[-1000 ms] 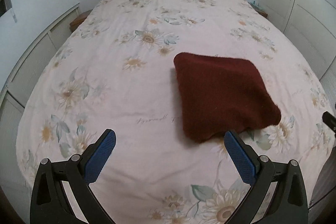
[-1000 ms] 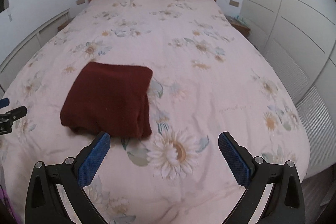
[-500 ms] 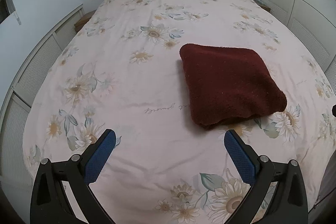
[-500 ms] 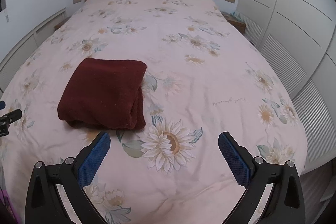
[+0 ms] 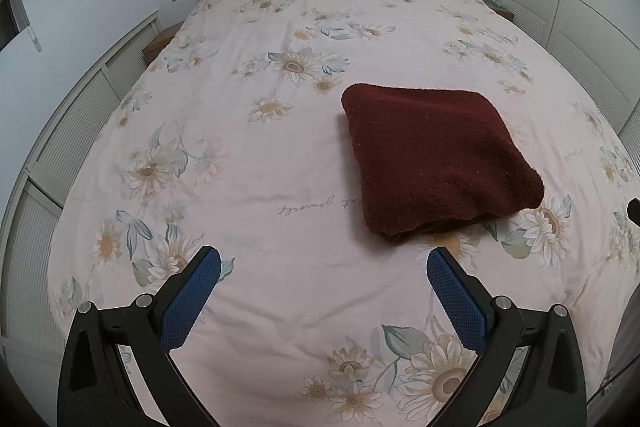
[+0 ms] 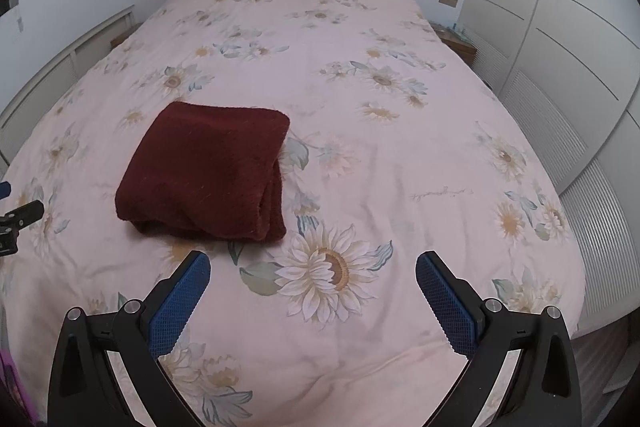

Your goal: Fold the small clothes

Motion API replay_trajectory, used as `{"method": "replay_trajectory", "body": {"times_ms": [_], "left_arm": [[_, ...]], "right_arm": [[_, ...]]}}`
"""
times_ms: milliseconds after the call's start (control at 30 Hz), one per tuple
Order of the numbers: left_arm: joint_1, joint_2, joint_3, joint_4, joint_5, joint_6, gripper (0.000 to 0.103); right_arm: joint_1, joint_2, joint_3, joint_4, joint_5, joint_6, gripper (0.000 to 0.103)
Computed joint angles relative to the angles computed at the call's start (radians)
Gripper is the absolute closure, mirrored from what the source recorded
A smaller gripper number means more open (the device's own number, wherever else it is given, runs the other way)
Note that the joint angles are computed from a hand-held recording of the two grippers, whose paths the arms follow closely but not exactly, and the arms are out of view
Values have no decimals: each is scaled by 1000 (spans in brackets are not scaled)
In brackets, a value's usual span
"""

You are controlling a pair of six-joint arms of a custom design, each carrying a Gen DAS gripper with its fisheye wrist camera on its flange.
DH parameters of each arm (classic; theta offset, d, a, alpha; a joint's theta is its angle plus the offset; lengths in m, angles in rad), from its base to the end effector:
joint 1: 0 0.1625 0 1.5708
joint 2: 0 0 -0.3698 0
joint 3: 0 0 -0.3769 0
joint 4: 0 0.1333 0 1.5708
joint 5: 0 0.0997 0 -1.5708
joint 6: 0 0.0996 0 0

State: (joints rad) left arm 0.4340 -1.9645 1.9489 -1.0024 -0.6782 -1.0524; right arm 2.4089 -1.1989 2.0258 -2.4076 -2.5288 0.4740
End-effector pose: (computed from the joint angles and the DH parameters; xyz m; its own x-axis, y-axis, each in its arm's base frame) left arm -0.1718 -0.3120 0.4044 -0.6176 0.0564 -0.7845 0.4757 0.8211 -0.3155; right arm 0.3988 -0.2891 0.1734 -0.6869 -0.0703 0.7233 -0.4830 0.7878 -0.3822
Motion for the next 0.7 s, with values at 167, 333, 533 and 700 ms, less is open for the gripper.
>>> {"method": "replay_trajectory", "body": {"times_ms": [167, 333, 533, 700], "left_arm": [[5, -1, -12, 7, -8, 22, 1], [9, -1, -10, -4, -14, 47, 1], [15, -1, -7, -12, -17, 68, 1], [20, -3, -5, -18, -19, 79, 1]], "right_arm": [[-1, 5, -9, 11, 7, -5, 1], [-2, 12, -15, 20, 14, -3, 1], [-2, 16, -19, 32, 19, 3, 1], [-1, 19, -25, 37, 19, 3, 1]]}}
